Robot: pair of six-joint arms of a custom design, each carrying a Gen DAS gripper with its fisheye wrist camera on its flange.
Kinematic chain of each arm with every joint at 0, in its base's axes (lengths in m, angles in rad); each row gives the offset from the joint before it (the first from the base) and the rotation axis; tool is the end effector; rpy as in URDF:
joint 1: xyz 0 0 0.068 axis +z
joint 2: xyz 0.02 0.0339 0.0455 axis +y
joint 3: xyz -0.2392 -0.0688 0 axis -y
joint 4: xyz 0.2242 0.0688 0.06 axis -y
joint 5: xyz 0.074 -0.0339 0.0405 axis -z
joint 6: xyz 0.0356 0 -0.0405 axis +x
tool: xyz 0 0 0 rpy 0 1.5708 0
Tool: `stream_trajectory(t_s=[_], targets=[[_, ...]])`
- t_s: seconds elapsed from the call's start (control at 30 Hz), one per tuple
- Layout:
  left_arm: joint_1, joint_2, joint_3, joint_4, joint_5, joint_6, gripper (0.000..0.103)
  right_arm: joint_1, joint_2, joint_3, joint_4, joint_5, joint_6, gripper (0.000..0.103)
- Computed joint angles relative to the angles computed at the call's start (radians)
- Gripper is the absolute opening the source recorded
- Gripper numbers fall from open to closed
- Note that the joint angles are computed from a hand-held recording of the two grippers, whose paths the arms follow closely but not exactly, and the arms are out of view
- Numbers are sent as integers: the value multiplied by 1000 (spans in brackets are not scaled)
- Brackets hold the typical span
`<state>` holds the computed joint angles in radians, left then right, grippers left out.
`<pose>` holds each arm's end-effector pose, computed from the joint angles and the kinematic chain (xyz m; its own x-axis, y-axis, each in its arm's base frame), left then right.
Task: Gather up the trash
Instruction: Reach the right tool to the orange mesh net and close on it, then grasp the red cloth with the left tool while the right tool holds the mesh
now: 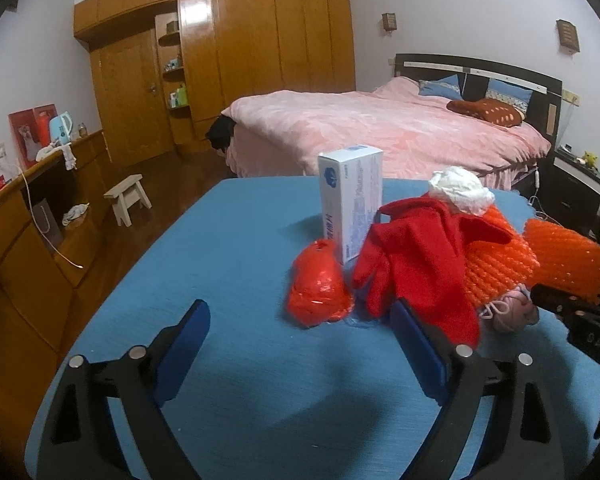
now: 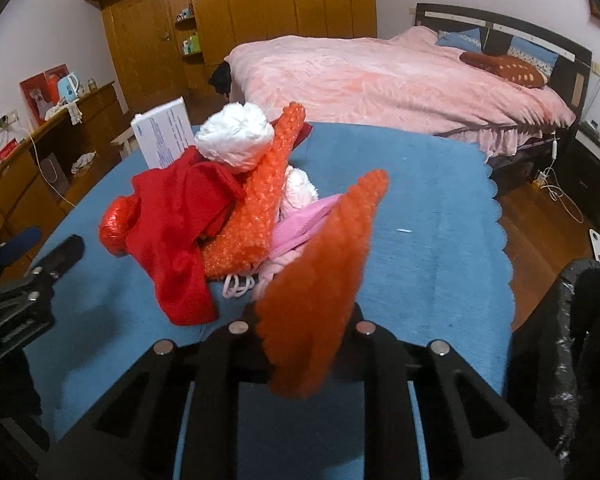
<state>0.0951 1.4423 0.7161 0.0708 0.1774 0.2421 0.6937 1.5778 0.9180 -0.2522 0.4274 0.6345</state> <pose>0.2826 0.0206 0.1803 -0.5780 0.1819 -0.7955 0.1899 0.9781 0.0857 0.2407 0.1809 0.1785 -0.7189 0.1038 -0.6873 0.0489 0.9939 0.0989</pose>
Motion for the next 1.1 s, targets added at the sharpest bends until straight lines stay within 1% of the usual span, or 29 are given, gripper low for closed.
stream_trajectory(t_s=[0.17,0.2,0.23,0.27,0.3,0.33,0.37,0.53,0.6,0.7,0.77,0.9,0.97,1.07,1.1], targets=[[-37,-12,-8,-9,-10,-9,90,-20,-39,-57,-20,-22,50,22],[-45,-12,-6,-12,-13,-9,90,-23,-38,-57,-39,-16,63,26],[-52,-13,-6,-16,-16,-10,90,-25,-39,-62,-53,-8,73,35],[-54,-12,-9,-13,-15,-9,90,-26,-43,-64,-64,2,82,49],[-59,-12,-9,-15,-17,-8,90,-26,-52,-70,-81,21,100,57],[-63,-12,-9,-16,-19,-8,90,-24,-64,-74,-94,41,114,68],[-65,-11,-9,-17,-20,-9,90,-20,-70,-70,-117,66,126,76],[-81,-2,-15,-3,-28,-18,90,-22,-82,-75,-143,146,109,81],[-91,8,-14,4,-33,-20,90,-39,-79,-90,-117,129,95,81],[-99,10,-23,11,-35,-21,90,-61,-32,-86,-86,108,78,79],[-105,14,-27,16,-35,-19,90,-87,7,-81,-61,68,65,69],[-117,24,-37,28,-32,-16,89,-103,40,-80,-50,42,61,60],[-126,35,-36,32,-30,-21,85,-105,35,-90,-39,37,60,54],[-151,49,-36,41,-36,-33,81,-98,25,-105,-26,41,66,35],[-161,53,-35,43,-38,-38,80,-103,18,-116,-12,35,61,33]])
